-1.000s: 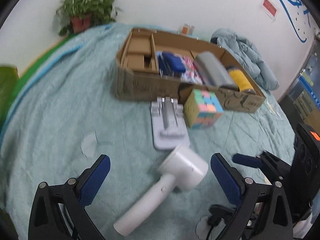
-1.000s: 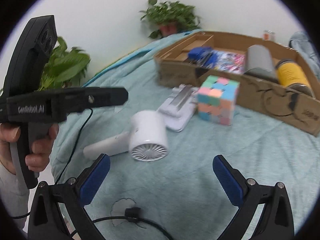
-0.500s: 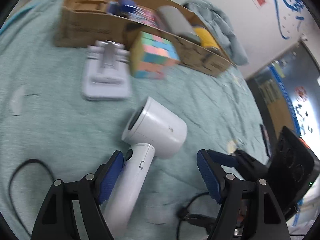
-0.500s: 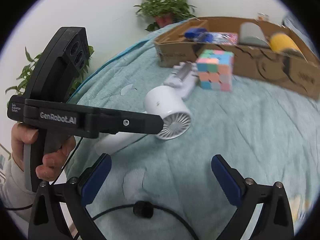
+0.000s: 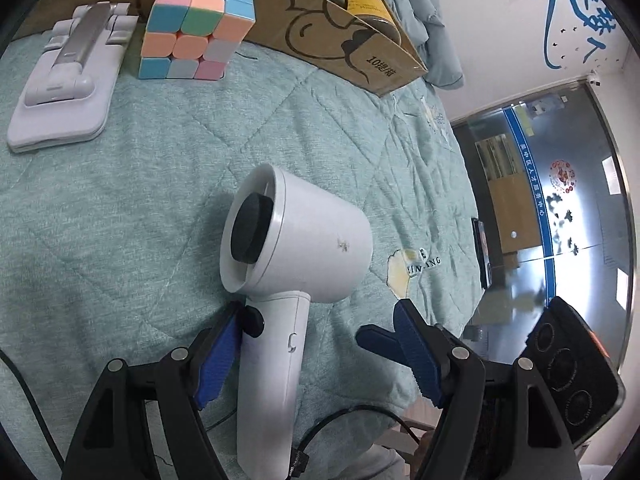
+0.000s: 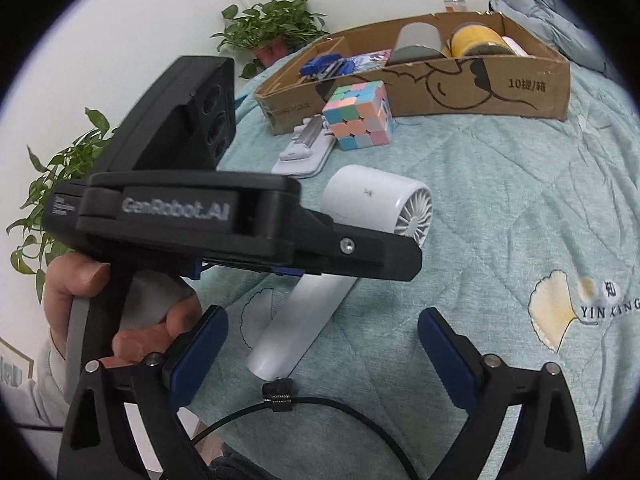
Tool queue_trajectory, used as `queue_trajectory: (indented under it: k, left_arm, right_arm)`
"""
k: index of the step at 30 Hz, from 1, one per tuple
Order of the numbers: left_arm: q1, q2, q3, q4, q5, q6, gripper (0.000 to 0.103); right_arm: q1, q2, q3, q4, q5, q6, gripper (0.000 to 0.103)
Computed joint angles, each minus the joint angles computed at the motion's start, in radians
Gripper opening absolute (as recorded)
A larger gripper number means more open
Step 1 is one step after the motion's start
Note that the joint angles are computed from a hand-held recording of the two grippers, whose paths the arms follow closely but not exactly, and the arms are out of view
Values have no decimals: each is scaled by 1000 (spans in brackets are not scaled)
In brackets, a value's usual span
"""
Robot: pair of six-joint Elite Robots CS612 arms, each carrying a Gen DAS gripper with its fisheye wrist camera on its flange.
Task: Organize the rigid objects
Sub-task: 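Move the left tool to the white hair dryer and grasp its handle, then lift the hair dryer by its handle with both tools and carry it over the box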
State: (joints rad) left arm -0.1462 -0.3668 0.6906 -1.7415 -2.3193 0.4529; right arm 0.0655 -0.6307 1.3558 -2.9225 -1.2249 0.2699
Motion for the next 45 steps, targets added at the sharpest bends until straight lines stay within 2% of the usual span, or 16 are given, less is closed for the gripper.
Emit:
queue_trajectory:
  k: [5, 6, 9, 13, 17, 26, 31, 40, 45]
  left_arm:
    - [1, 12, -31, 28, -1, 14, 73]
    - [0, 11, -32, 23, 6, 17, 68]
    - [3, 28, -63, 49, -1, 16, 65]
    - [2, 29, -72, 53, 18, 37, 62]
    - [3, 30, -74, 61, 20, 43, 58]
    - [-6, 39, -82, 51, 31, 43, 47]
    - [-9, 48, -100, 72, 33, 59, 47]
    - [-23, 64, -130, 105, 33, 74, 47]
    - [-31, 78, -157, 126, 28, 75, 47]
  right_arm:
    - [0, 23, -34, 49, 39, 71, 85]
    - [2, 27, -41, 60, 42, 76, 83]
    - [4, 32, -43, 43, 26, 106, 79]
    - [9, 33, -44, 39, -23, 114, 64]
    - [11, 35, -46, 35, -32, 112, 61]
    - [10, 43, -59, 27, -6, 86, 41]
    - [10, 39, -55, 28, -26, 87, 40]
    - [4, 31, -58, 50, -139, 108, 41]
    - [-3, 22, -45, 57, -160, 117, 41]
